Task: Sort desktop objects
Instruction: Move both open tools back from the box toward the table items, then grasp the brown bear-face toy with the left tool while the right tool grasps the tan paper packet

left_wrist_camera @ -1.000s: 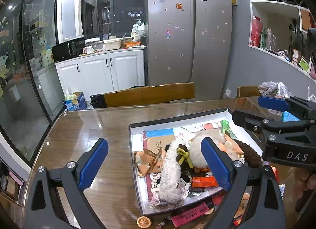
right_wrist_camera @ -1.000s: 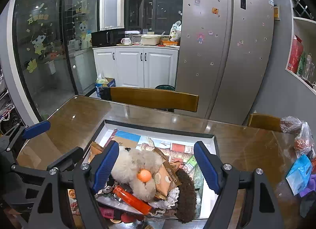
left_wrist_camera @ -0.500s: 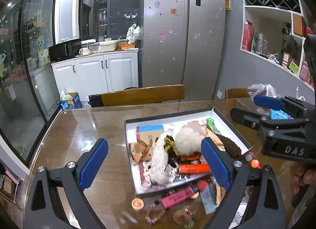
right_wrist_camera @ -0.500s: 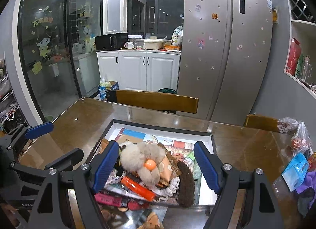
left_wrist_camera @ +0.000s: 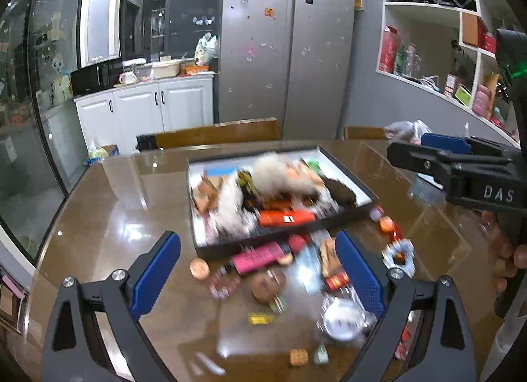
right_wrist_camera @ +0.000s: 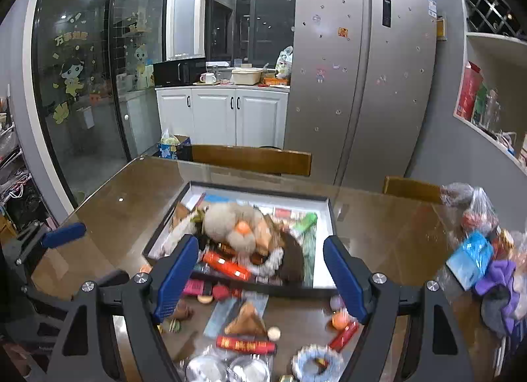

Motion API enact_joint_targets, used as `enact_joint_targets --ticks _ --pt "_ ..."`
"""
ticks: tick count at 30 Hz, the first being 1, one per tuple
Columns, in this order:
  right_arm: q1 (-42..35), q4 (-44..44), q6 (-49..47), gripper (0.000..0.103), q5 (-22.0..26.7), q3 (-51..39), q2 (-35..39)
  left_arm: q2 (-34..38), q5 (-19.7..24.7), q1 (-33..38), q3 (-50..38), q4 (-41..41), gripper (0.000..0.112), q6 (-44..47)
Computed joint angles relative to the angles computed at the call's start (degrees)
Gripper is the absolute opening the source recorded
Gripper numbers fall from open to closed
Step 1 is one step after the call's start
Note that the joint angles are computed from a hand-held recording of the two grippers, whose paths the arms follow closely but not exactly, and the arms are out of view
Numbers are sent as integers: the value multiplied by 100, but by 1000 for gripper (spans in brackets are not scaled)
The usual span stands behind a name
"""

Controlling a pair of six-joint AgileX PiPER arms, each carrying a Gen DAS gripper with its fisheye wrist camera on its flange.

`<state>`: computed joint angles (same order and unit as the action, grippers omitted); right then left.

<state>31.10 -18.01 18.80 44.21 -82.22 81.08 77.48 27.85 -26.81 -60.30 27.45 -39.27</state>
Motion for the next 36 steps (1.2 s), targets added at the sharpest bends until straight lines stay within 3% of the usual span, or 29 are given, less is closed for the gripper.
enact_joint_targets --ticks 5,12,16,21,24,28,32,36 --pt "26 38 136 80 -137 892 -548 -202 -138 -206 684 330 96 -546" --pt "-108 437 103 80 -573 2059 -1037 -133 -699 -24 1256 698 96 -835" --pt "-132 514 29 80 -805 2444 -1101 112 -1089 161 1258 206 96 -117" --pt "-306 677 -93 80 -1070 2774 -1053 516 -1195 105 1007 91 96 256" --pt "-557 886 -306 80 -1172 2803 -924 770 -1328 168 828 -557 96 943" --pt "-706 1209 -736 80 -1268 2650 -552 1220 -1278 199 500 -731 96 1221" --pt "-593 1119 -870 80 -1341 2368 -19 1631 -1273 387 189 -1871 93 2318" --pt "-646 1536 -1349 80 -1374 2023 517 2050 -984 490 -189 -2200 86 2808"
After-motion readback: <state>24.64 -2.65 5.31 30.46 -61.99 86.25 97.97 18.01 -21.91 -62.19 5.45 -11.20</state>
